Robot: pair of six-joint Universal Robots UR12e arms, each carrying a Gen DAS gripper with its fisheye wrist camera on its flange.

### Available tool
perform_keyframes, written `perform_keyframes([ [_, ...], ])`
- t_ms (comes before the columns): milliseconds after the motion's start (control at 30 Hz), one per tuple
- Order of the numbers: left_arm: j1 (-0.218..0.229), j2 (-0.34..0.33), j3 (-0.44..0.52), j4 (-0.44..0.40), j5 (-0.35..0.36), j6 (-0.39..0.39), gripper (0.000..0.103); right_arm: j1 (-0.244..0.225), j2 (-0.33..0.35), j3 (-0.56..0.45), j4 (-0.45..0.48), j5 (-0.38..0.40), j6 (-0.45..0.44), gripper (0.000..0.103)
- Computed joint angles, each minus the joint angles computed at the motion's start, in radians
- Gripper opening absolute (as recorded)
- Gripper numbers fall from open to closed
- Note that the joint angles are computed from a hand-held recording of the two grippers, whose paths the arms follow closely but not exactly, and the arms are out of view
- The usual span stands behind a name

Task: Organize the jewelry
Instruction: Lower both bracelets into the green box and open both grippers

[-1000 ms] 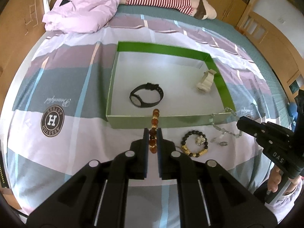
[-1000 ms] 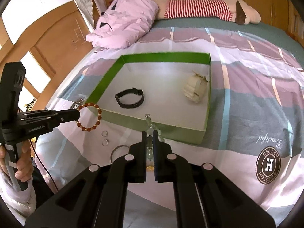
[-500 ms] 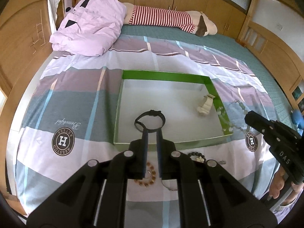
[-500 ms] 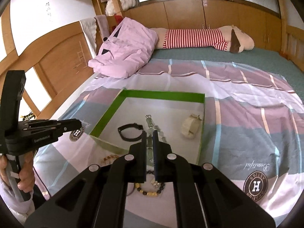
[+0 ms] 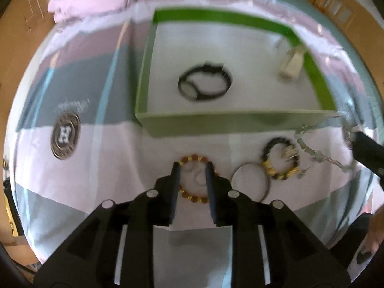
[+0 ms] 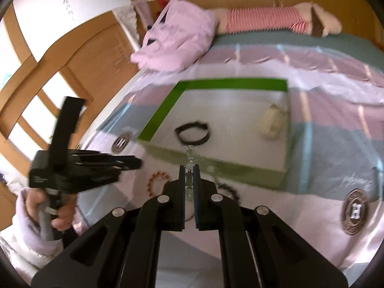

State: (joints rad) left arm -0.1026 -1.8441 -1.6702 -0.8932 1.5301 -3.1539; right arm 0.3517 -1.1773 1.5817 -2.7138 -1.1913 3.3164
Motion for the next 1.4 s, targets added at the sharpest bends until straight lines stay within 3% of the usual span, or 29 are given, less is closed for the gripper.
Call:
perform_keyframes([
  [200, 0.013, -0.049, 0.023, -0.096, 0.007, -0.049, 0.021, 0.009, 0.007, -0.008, 0.046, 0.018, -0.021, 0.005],
  [300, 0.018, -0.047, 0.02, -0.097, -0.008, -0.05, 0.018, 0.011, 0.008, -0.01, 0.047, 0.018, -0.023, 0.005],
  [367, 0.02, -0.045, 0.016, -0.092, -0.013, -0.054, 0.007, 0.01, 0.008, -0.011, 0.045, 0.019, -0.02, 0.005],
  [467, 0.024, -0.031, 0.007, -0.079, -0.043, -0.043, 0.007, 0.009, 0.007, -0.008, 0.04, 0.009, -0.019, 0.005],
  [567, 0.029, 0.007, -0.016, -0.006, -0.087, -0.019, 0.007, 0.008, 0.005, -0.005, 0.026, 0.002, -0.012, 0.005],
  [700, 0.033, 0.071, -0.061, 0.151, -0.132, -0.01, 0.007, 0.007, -0.005, 0.003, -0.015, -0.027, -0.011, 0.005],
  [867, 0.032, 0.091, -0.054, 0.259, -0.185, -0.024, 0.007, 0.008, -0.016, 0.021, -0.132, -0.064, 0.017, 0.005],
  [1000, 0.01, 0.069, -0.025, 0.283, -0.122, -0.036, 0.007, 0.012, -0.007, 0.021, -0.207, -0.099, 0.037, 0.005],
  [1233, -0.018, 0.026, 0.012, 0.307, -0.024, -0.011, 0.007, 0.028, 0.022, -0.011, -0.214, -0.203, 0.024, 0.005],
  [1400, -0.028, 0.007, 0.021, 0.349, 0.032, -0.001, 0.007, 0.019, 0.048, -0.038, -0.219, -0.21, 0.048, 0.005],
])
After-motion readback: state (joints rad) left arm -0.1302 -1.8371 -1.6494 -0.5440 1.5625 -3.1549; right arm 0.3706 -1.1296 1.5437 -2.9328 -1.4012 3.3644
